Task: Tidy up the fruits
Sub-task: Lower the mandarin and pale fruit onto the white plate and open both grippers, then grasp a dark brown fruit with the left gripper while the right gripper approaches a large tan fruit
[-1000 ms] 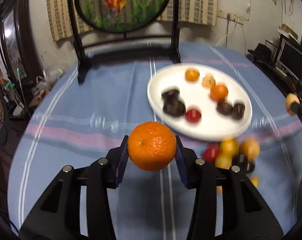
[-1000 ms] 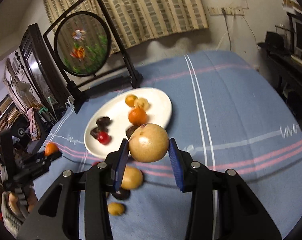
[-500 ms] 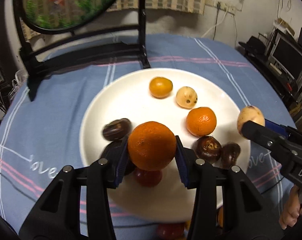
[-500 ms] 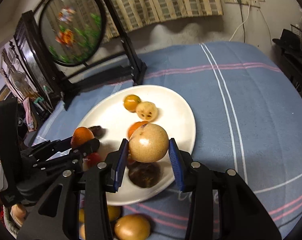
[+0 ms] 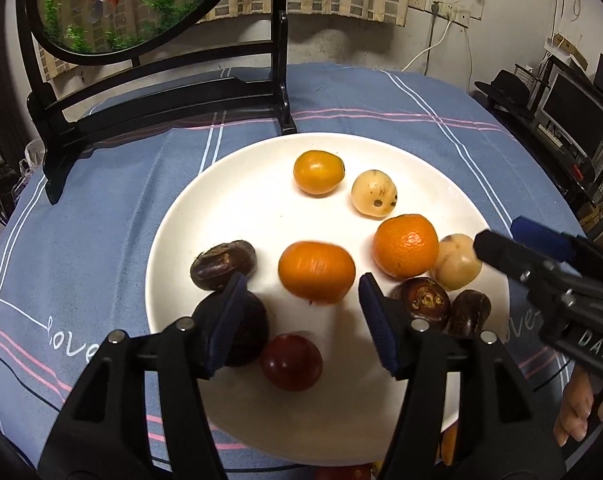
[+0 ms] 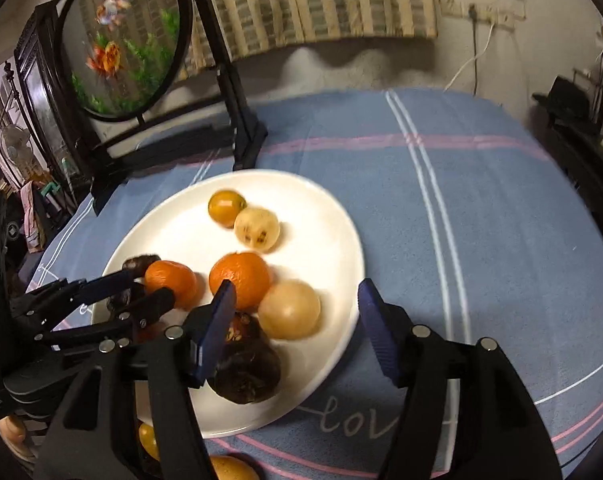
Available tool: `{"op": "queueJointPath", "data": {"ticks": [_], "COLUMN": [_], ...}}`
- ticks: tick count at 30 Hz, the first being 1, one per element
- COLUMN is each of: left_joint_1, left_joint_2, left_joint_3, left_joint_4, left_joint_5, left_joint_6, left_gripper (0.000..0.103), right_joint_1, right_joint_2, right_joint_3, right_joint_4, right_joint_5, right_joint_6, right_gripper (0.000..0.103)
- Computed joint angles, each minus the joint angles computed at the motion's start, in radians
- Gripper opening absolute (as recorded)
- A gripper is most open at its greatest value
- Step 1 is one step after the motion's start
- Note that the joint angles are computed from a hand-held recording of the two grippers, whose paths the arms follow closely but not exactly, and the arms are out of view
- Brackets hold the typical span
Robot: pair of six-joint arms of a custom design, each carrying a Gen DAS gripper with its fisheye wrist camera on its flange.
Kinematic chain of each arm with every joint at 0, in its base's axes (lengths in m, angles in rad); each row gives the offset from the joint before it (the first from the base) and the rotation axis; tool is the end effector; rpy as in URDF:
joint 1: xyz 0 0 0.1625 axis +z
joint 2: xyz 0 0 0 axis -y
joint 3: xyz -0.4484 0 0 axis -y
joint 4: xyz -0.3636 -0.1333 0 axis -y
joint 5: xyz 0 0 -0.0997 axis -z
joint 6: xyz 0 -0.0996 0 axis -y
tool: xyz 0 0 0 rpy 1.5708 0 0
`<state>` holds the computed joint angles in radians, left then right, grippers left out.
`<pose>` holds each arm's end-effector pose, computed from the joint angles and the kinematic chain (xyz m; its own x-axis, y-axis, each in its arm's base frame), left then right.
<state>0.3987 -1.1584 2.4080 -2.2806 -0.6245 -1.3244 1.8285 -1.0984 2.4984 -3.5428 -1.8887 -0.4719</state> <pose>-0.2395 -0.3332 0.1271 -0.7283 -0.1521 -0.6682 0.3453 0.7608 -0.5495 0.2010 -0.3616 0.1779 -0.7591 -0.4395 0.4802 -0.6280 0.6885 -0.3627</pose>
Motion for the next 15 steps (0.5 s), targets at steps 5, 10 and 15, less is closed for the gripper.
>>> {"op": "queueJointPath", "data": {"ticks": [5,10,15], "left_joint_1": [-0.048,-0.173,-0.306], "left_joint_2": [-0.057,-0.139,-0.184], "left_joint_3": [-0.001,-0.012,0.019], "left_joint_4": [0.118,0.423,0.569], "left_joint_5": [0.000,0.002,-0.087], "left_joint_6": [-0.082,-0.337,-0.509], "left_gripper": [0.061,0.077,0.080], "right_joint_1": [0.015,0.070,0.097], "right_joint_2": [-0.090,-0.262,-0.372], "right_joint_3": [0.053,0.108,0.188], "right_joint_4": [-0.067,-0.003,0.001], "right_joint_5": [0.089,0.194,0.226], "right_joint_6": [0.022,0.042,0.036], "right_gripper": [0.064,0.087,0.097]}}
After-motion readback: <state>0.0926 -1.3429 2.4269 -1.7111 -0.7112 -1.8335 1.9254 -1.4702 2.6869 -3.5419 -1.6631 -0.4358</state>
